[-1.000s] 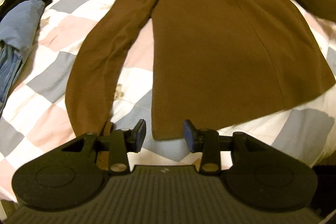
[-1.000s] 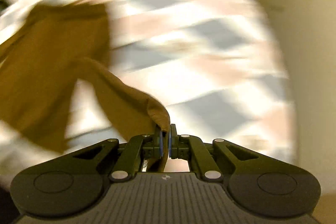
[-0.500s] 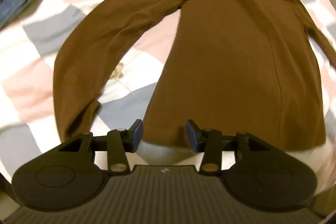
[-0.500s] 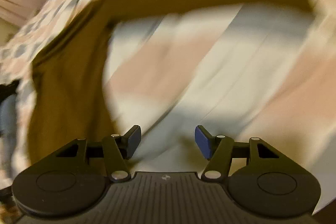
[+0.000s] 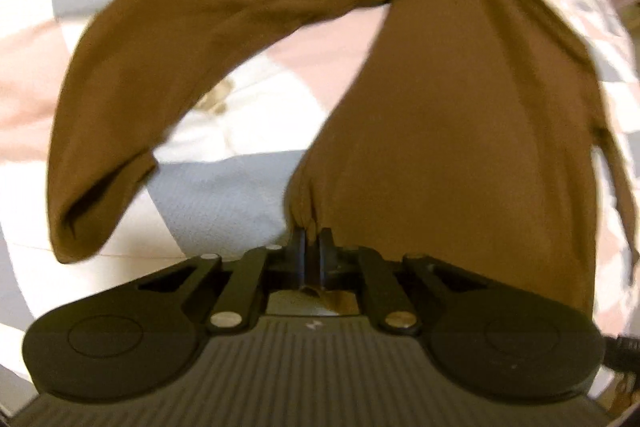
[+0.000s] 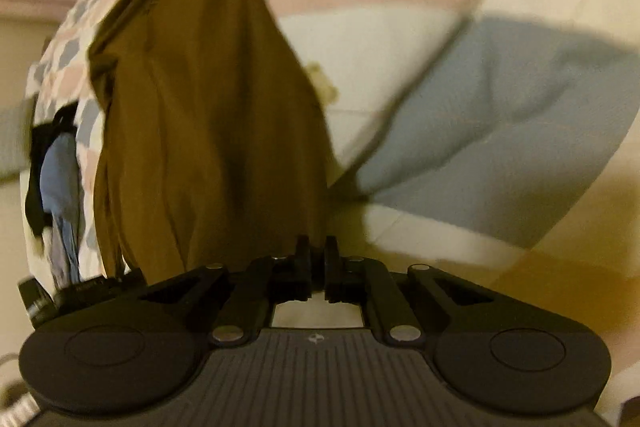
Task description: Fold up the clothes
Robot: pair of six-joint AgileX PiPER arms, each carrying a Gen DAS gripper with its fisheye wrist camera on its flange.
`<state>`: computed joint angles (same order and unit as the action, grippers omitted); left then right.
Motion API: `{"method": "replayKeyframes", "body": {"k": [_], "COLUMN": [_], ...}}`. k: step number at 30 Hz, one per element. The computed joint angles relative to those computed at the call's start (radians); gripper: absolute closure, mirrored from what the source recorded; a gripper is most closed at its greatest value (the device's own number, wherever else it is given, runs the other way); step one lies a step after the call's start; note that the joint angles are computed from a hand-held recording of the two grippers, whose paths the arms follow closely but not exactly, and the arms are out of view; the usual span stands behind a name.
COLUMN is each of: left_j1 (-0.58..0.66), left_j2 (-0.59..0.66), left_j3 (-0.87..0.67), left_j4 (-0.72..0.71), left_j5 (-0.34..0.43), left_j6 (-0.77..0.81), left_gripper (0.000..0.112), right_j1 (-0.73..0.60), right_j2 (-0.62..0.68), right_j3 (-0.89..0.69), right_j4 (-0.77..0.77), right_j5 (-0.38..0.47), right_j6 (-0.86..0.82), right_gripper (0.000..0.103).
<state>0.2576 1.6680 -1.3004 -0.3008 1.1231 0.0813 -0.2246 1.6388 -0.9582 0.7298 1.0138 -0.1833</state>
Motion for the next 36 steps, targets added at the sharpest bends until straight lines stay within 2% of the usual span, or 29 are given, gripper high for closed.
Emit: {"method": "replayKeyframes", "body": {"k": [3, 5, 8, 10, 11, 13, 14, 15, 16, 18, 21, 25, 29, 30, 32, 34, 36], "left_j1": [0.047, 0.019, -0.102, -0.156, -0.158, -0.144, -0.127, -0.111, -0.101, -0.094, -0.063, 0.071, 0.199, 0.234, 0.292, 0.285, 0.266], "left_j2": [-0.067, -0.085, -0.054, -0.038, -0.049, -0.099, -0.142, -0.191, -0.234, -0.302, -0.332, -0.196, -0.035, 0.004, 0.05, 0.036, -0.011], "left_j3": [0.002, 0.028, 0.09, 0.127, 0.138, 0.147, 0.16, 0.178, 0.193, 0.22, 0.231, 0.176, 0.109, 0.084, 0.035, 0.0, -0.042], "left_j4": [-0.038, -0.012, 0.107, 0.164, 0.169, 0.152, 0.149, 0.166, 0.205, 0.307, 0.43, 0.412, 0.296, 0.234, 0.137, 0.196, 0.296], "left_j5": [0.045, 0.04, -0.039, -0.09, -0.096, -0.081, -0.066, -0.054, -0.045, -0.042, -0.082, -0.143, -0.168, -0.147, -0.104, -0.13, -0.204], "left_j6": [0.058, 0.08, -0.008, -0.068, -0.073, -0.041, -0.004, 0.031, 0.053, 0.08, 0.164, 0.174, 0.117, 0.131, 0.164, 0.195, 0.256], "left_gripper": [0.108, 0.108, 0.107, 0.101, 0.101, 0.093, 0.082, 0.077, 0.077, 0.079, 0.08, 0.08, 0.081, 0.092, 0.108, 0.109, 0.109], "right_j1": [-0.106, -0.167, -0.106, -0.035, -0.005, 0.041, 0.072, 0.109, 0.144, 0.203, 0.245, 0.356, 0.512, 0.55, 0.621, 0.673, 0.704], "right_j2": [-0.058, -0.056, 0.008, 0.059, 0.08, 0.089, 0.072, 0.051, 0.031, -0.001, -0.04, 0.0, 0.053, 0.069, 0.104, 0.131, 0.146], "right_j3": [-0.038, -0.044, -0.048, -0.056, -0.067, -0.105, -0.127, -0.149, -0.167, -0.197, -0.216, -0.284, -0.358, -0.377, -0.418, -0.453, -0.478], "right_j4": [-0.048, -0.05, -0.098, -0.157, -0.191, -0.249, -0.312, -0.394, -0.478, -0.626, -0.714, -0.713, -0.68, -0.671, -0.666, -0.673, -0.676], "right_j5": [0.091, 0.117, 0.052, 0.003, -0.008, -0.004, -0.002, -0.001, 0.002, 0.018, 0.029, 0.031, 0.032, 0.031, 0.035, 0.042, 0.04], "right_j6": [-0.008, -0.021, 0.021, 0.079, 0.122, 0.192, 0.238, 0.292, 0.34, 0.41, 0.473, 0.625, 0.765, 0.789, 0.839, 0.89, 0.932], "right_gripper": [0.1, 0.1, 0.099, 0.096, 0.089, 0.071, 0.045, 0.02, 0.017, 0.027, 0.029, 0.029, 0.029, 0.029, 0.029, 0.029, 0.029]}}
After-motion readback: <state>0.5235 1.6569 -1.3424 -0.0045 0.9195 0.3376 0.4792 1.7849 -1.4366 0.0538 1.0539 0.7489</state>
